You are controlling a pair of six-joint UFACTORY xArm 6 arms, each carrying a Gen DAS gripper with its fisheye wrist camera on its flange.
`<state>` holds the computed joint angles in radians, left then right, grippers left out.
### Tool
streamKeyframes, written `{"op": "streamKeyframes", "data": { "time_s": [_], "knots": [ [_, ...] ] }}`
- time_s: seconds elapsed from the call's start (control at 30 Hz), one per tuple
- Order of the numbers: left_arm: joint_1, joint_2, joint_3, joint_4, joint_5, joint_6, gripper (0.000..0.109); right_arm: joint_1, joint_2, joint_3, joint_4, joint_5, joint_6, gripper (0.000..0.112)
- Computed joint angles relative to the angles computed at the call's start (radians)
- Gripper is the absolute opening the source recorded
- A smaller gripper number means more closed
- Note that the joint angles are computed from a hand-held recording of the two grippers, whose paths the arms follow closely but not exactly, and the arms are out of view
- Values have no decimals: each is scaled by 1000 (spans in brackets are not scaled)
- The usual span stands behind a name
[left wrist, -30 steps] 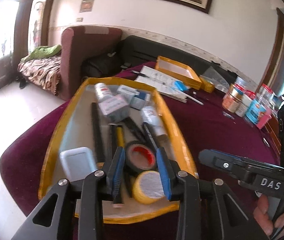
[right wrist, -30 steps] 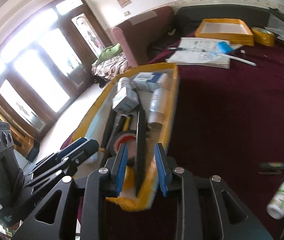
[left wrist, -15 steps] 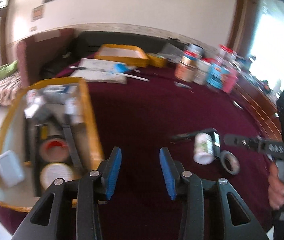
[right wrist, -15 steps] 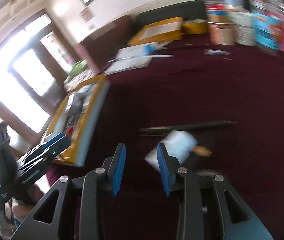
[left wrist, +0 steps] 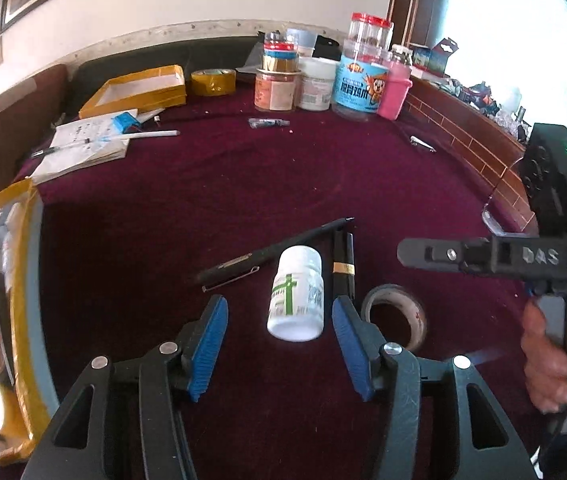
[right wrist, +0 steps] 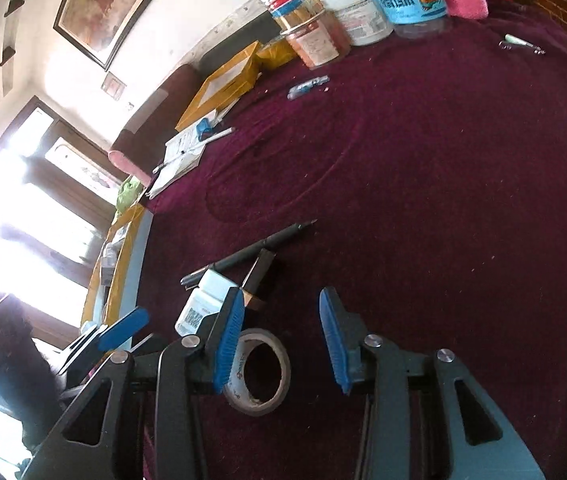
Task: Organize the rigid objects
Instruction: 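Grasp the white pill bottle with the left tool while the right tool grasps the tape roll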
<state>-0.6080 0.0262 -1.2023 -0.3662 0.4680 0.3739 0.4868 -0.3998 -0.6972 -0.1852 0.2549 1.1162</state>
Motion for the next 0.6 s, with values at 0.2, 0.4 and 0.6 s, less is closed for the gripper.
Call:
{"op": "streamKeyframes", "data": {
  "time_s": [0.2, 0.4, 0.6],
  "knots": [
    [-6, 106, -109, 74, 57, -55, 48, 23, 11, -23, -32, 30, 3, 39],
    [13, 125, -106, 94, 45, -107, 34, 51, 34, -79, -141, 125, 25, 53],
    [64, 57, -18, 102, 24, -133, 35, 95, 82, -151, -172, 241, -51, 57]
  ]
}}
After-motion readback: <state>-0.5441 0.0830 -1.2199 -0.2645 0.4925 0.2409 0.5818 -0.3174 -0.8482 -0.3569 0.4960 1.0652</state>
